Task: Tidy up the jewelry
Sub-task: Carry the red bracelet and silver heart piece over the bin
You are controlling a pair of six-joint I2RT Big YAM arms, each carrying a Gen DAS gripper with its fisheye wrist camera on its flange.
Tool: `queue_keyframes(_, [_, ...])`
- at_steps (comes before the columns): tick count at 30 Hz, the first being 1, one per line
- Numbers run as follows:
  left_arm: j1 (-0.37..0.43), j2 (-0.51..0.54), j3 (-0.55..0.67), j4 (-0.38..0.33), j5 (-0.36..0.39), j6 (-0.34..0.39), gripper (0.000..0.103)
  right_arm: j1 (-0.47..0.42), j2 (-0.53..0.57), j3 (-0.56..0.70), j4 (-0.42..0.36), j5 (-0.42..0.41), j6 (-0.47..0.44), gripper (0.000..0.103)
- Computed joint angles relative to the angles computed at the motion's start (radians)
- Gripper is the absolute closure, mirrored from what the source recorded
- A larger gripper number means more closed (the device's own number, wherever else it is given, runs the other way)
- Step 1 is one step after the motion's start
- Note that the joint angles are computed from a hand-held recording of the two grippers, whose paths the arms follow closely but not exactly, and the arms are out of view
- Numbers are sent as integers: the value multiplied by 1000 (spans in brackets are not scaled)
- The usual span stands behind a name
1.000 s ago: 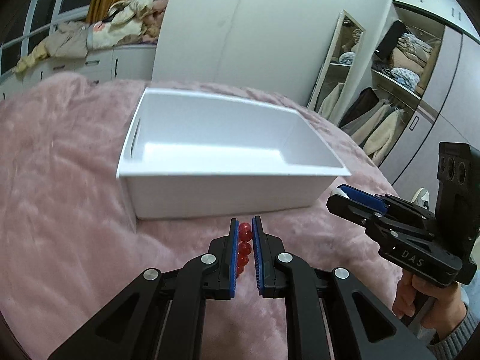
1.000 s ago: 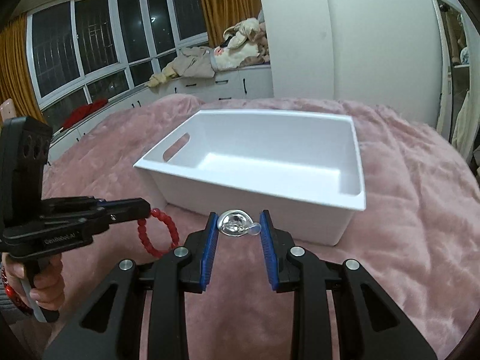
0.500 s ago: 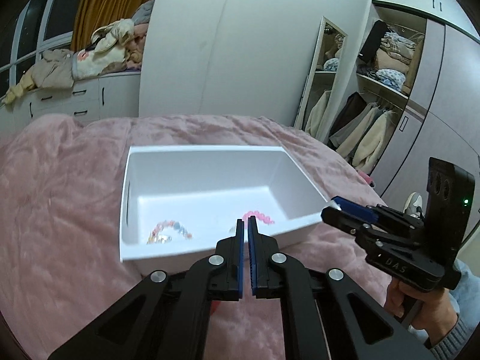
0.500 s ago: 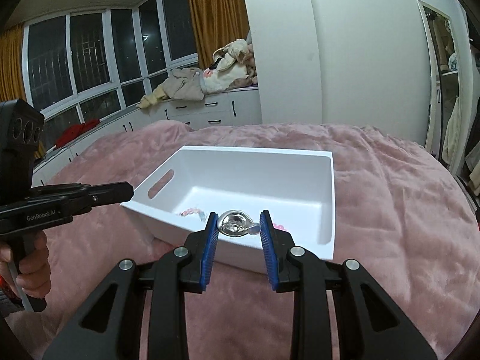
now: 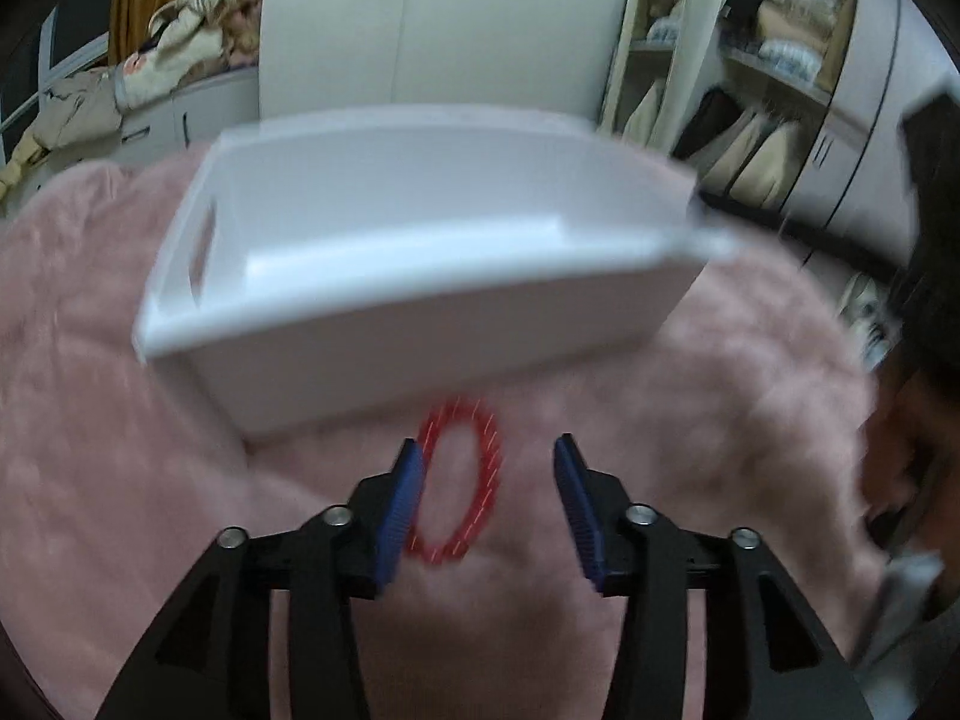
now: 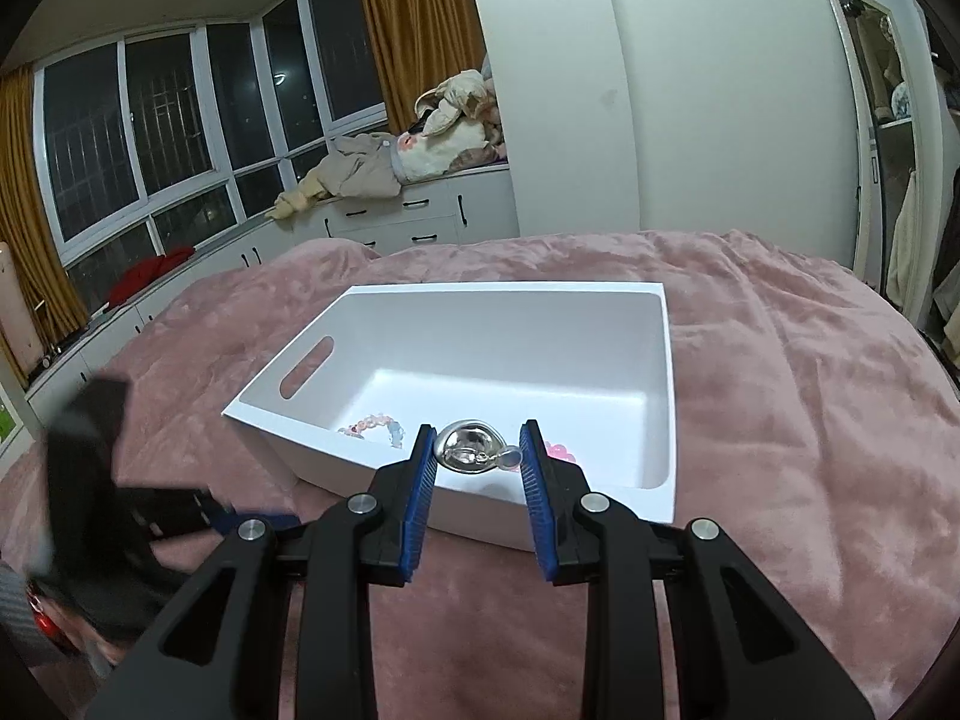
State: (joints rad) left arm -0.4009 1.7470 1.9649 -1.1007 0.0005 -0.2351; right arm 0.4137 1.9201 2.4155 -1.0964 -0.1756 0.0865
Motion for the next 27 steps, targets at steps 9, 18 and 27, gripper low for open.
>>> queue_keyframes(9, [15,31,-15,-31,-12,-31,80,-3,21,17,-1,-7,20,74])
queue_keyframes(18, [3,2,53,-35,7,13,97,-3,42,48,-11,0,17,74])
queue_keyframes(27, [-14,108,139,-154,3,64,57,-3,40,43,-9,-1,19,74])
